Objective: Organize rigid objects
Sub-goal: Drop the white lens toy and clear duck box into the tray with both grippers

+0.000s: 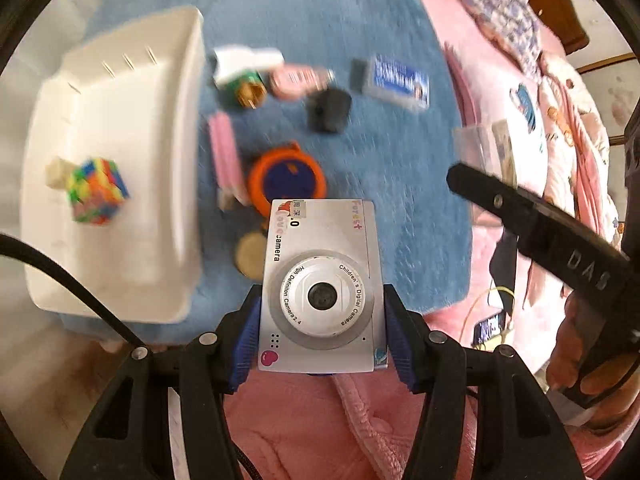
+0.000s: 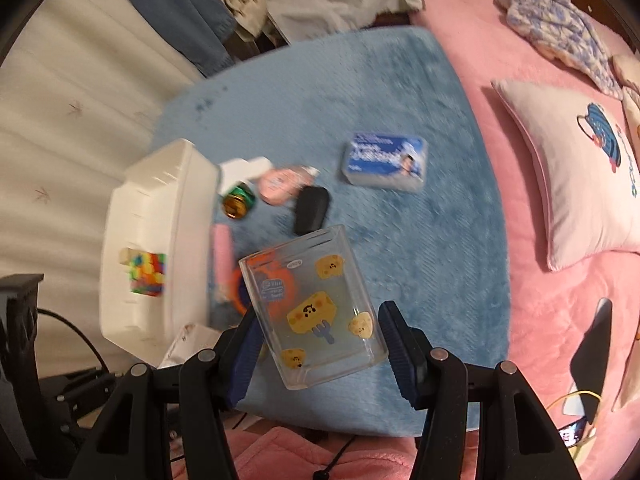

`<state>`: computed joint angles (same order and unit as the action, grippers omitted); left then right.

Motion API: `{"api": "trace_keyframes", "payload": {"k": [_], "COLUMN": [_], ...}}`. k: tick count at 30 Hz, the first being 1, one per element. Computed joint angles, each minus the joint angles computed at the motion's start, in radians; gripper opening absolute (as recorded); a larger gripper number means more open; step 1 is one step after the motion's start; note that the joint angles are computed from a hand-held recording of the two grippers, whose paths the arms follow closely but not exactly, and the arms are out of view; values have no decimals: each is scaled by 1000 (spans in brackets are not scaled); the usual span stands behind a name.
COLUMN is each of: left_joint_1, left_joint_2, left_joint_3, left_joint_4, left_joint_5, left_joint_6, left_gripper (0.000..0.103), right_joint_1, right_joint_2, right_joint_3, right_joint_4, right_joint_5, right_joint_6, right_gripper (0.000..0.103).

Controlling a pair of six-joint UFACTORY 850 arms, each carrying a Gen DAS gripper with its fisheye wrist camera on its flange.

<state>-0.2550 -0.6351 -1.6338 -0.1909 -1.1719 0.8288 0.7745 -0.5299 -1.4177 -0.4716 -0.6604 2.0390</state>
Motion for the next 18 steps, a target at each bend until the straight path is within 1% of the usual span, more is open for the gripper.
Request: {"api": "trace_keyframes", "payload": {"k": [5,7,10,13,15,16,18], "left_joint_1": [53,68,87,112,132,142,164], "left_joint_2": [-35,-54,-73,-101,-130,-145,-177], "left_joint_3": [-99,-130,-150,-187,-227,-247,-288], "left_joint_4": [-95,-136,-185,-228,-260,-278,-316], "left_joint_5": [11,28,73,97,95,92,87], "left_joint_6": [94,122,167,216,247,262,288], "left_gripper": [60,60,60,60,60,60,60], "right_joint_1": [14,18,22,22,22,22,17], "right_joint_2": [-52,-78,-124,-176,-215,-229,-252], "right_joint_3": [-110,-160,-242,-328,-391,-412,-440], "right_joint_4": [-55,-74,-94,-107,-109,-110,-118], "right_joint_5": [-82,-107,-138,-153,-163,-156,-104], "right_joint_6": [15,13,-3,-23,-44,-48,-35], "right_gripper": [58,58,58,58,58,58,58]}}
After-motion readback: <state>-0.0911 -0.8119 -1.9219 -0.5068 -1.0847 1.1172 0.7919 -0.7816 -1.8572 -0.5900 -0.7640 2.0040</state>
